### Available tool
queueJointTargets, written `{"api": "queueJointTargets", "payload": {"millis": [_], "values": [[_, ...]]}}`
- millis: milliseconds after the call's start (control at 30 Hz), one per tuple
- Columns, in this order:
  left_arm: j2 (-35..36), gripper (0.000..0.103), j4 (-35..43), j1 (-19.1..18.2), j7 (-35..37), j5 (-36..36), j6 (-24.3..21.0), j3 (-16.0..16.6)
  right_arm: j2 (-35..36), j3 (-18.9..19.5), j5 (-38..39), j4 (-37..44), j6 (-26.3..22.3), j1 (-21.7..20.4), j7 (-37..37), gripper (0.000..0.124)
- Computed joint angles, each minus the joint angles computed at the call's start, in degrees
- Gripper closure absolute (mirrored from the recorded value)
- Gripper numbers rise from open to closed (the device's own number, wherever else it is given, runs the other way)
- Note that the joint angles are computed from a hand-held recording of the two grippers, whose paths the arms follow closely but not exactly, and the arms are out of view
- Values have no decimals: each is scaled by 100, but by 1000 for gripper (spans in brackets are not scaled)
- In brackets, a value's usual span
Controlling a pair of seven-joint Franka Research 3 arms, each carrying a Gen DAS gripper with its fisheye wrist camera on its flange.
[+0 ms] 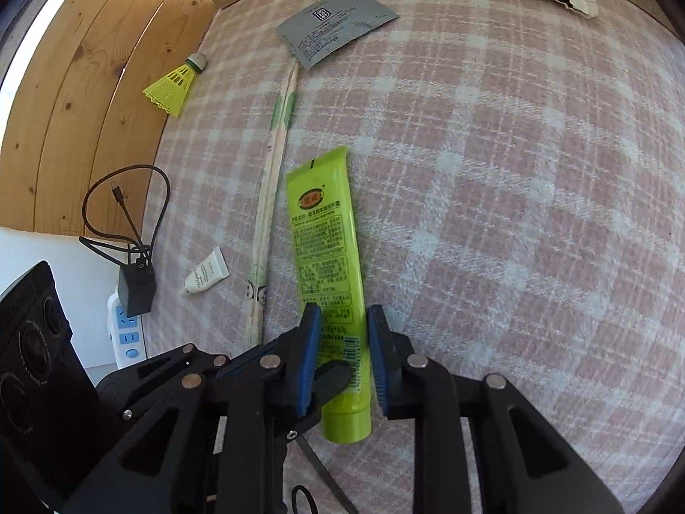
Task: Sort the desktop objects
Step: 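Grasp the yellow-green tube with the right gripper while the left grips it too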
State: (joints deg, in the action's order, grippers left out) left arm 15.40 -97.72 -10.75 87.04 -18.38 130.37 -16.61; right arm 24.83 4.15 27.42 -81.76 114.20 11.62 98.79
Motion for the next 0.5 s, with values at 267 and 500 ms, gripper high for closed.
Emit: {"api": "queueJointTargets", "payload": {"millis": [267, 500], "values": [[89, 87, 169, -73, 16, 28, 46, -93, -358, -51, 26, -465, 401, 14, 103, 113], [62, 75, -7, -62, 290, -68, 112, -110, -584, -67, 274, -861, 420, -150, 30, 112]]}}
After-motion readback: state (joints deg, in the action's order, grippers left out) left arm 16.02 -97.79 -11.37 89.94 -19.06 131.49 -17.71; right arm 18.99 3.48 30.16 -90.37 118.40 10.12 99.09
